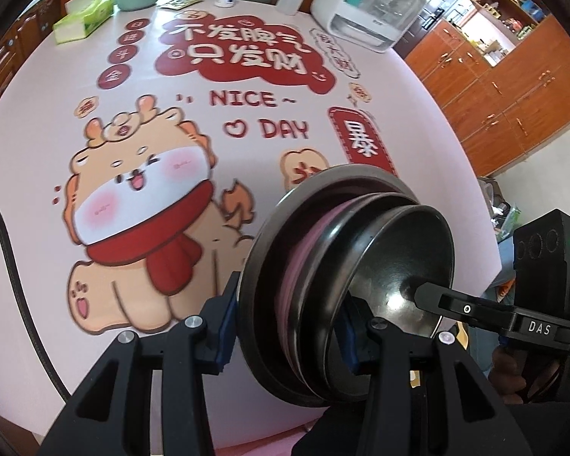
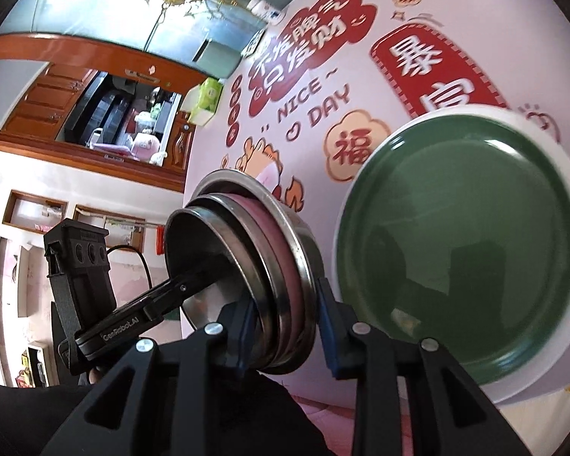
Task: Organize plates and bowls
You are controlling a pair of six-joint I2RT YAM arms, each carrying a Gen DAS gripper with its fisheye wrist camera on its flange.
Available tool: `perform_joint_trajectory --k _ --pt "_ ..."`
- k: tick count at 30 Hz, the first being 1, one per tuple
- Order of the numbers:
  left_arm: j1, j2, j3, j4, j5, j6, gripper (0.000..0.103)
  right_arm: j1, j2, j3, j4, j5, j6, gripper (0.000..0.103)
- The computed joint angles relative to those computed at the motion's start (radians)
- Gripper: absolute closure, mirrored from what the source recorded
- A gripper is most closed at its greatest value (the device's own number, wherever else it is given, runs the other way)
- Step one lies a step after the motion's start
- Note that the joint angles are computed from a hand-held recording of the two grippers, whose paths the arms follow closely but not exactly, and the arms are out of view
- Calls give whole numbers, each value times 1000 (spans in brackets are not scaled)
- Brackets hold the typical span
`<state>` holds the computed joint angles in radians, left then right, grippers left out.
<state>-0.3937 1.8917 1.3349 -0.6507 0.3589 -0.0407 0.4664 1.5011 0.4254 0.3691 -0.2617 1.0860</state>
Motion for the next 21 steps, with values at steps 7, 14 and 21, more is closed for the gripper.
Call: perform_joint_trajectory --k 7,14,21 --pt "-93 48 56 -1 -8 -51 61 -99 -118 -101 -36 -41 -24 74" --pt "-175 106 124 -21 -29 -94 61 -196 -214 -170 -97 -93 -57 74" --pt "-230 176 199 -55 -38 -132 61 -308 -251 -201 -164 -175 -113 75"
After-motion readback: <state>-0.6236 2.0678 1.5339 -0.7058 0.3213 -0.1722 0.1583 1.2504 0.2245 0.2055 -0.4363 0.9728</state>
